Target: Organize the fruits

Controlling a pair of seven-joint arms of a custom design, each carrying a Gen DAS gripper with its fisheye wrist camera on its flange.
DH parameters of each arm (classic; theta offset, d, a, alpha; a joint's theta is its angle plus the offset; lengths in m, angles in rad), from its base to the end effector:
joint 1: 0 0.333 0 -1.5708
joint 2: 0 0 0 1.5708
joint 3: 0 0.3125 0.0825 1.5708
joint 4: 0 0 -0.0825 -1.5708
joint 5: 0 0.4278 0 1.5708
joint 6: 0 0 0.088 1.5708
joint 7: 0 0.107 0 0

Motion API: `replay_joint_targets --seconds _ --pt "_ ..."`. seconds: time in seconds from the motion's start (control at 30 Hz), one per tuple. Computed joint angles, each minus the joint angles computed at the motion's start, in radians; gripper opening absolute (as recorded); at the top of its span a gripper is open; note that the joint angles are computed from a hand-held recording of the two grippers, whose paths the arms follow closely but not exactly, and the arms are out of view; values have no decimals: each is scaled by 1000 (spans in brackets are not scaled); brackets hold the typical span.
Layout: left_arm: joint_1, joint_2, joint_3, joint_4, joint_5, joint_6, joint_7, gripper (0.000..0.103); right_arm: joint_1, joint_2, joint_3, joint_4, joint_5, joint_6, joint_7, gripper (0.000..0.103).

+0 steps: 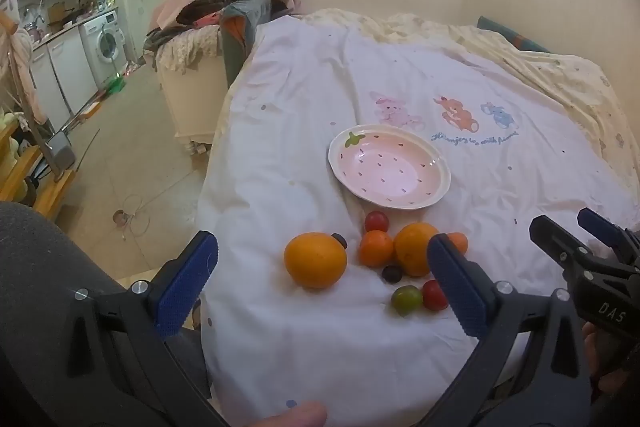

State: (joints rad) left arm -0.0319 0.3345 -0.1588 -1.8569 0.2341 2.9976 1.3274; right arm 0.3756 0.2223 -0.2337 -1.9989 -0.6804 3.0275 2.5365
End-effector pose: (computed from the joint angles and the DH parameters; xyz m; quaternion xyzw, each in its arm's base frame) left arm 0.6992 -0.1415 0.4108 -0.6046 0.6914 -0.3108 0.2447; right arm 0.6526 0.1485 0.4038 -0.5946 0.6914 -0.2658 0.3127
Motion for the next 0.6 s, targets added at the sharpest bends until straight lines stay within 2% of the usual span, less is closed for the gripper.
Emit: replay_joint_targets --seconds 0.37,0.6 --pt "19 0 -18 1 -27 -9 28 103 -6 1 8 2 19 -11 -20 103" --pt "5 6 -3 3 -11 -3 12 103 -1 6 3 7 2 -14 1 103"
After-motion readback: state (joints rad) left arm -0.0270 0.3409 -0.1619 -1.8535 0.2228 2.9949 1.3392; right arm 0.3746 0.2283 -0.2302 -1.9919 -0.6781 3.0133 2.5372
